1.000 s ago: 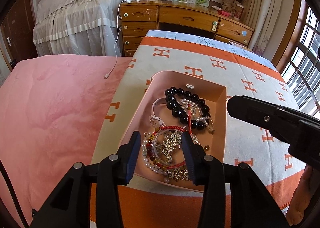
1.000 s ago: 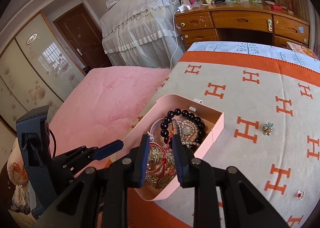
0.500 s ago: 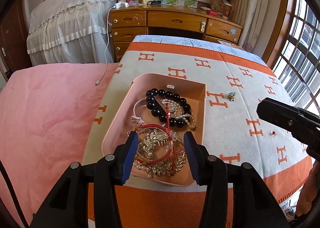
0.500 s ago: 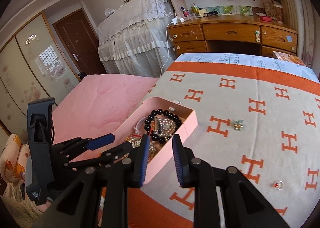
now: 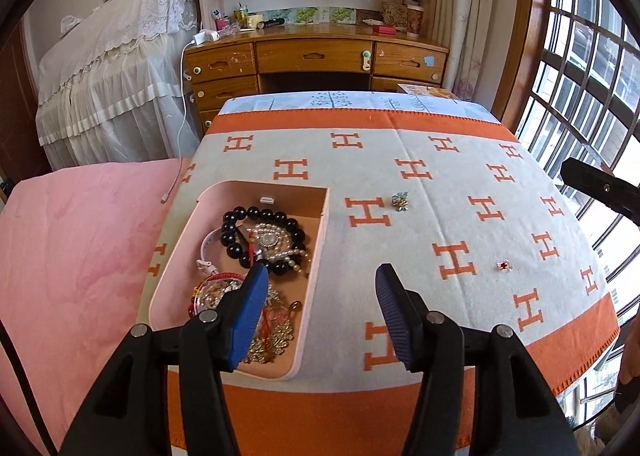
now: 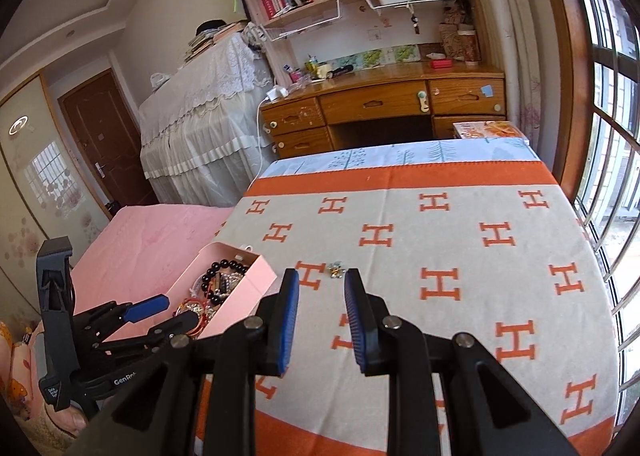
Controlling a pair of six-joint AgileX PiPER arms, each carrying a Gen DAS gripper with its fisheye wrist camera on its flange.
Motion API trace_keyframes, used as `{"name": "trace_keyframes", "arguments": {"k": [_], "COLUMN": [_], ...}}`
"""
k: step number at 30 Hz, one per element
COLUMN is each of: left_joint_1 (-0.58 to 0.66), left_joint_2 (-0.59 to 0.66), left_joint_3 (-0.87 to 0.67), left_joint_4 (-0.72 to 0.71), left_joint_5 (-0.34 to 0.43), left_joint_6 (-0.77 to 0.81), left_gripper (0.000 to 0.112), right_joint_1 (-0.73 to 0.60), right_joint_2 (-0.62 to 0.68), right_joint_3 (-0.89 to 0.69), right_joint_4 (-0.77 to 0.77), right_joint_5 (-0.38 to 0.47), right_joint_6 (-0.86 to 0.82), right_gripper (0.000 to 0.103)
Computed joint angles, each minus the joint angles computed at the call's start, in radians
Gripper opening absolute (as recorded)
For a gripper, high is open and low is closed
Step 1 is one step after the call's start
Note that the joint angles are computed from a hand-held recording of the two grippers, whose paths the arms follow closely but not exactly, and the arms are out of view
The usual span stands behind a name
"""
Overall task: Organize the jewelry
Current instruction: 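Grasp the blue flower brooch with the left tool while the right tool grasps the red gem ring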
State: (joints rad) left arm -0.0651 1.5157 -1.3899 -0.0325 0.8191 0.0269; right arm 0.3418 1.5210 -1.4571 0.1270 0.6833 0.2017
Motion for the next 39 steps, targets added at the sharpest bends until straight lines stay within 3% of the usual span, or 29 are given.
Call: {"name": "trace_keyframes", "arguments": {"k": [6, 10, 14, 22, 28, 34, 36, 38, 39], "left_joint_1": [-0.092, -0.140, -0.176, -0.174, -0.188, -0.217, -0.221, -0.225, -0.225], "left_joint_2": [0.088, 0.178, 0.297, 0.613, 0.775, 0.807, 0.781, 0.762, 0.753], "left_joint_3": [-0.135, -0.237, -0.364, -0.724, -0.928, -0.925, -0.875, -0.838, -0.822], "left_joint_4": [0.054, 0.092, 0.136, 0.093, 0.115, 0.161, 0.177, 0.190, 0.189], "left_joint_5": [0.048, 0.071, 0.105, 0.278, 0.366, 0.343, 0.295, 0.258, 0.246], "left_joint_6": [-0.071, -0.124, -0.174, -0.233, -0.301, -0.332, -0.347, -0.347, -0.343], "left_gripper": [0.056, 0.066, 0.067, 0.067, 0.067, 0.067, 0.052, 0.020, 0.018], "right_joint_1": [-0.091, -0.148, -0.173, -0.180, -0.189, -0.207, -0.212, -0.218, -0.222], "right_joint_2": [-0.007, 0.029, 0.069, 0.104, 0.109, 0.114, 0.118, 0.122, 0.123], "right_joint_3": [0.034, 0.068, 0.115, 0.169, 0.179, 0.189, 0.189, 0.188, 0.188], "right_joint_4": [0.043, 0.106, 0.154, 0.235, 0.278, 0.317, 0.323, 0.332, 0.343], "right_joint_5": [0.023, 0.052, 0.067, 0.051, 0.041, 0.039, 0.039, 0.043, 0.046], "right_joint_6": [-0.088, -0.189, -0.286, -0.446, -0.534, -0.598, -0.608, -0.618, -0.626], "right_gripper": [0.024, 0.024, 0.024, 0.024, 0.024, 0.024, 0.024, 0.024, 0.024]}}
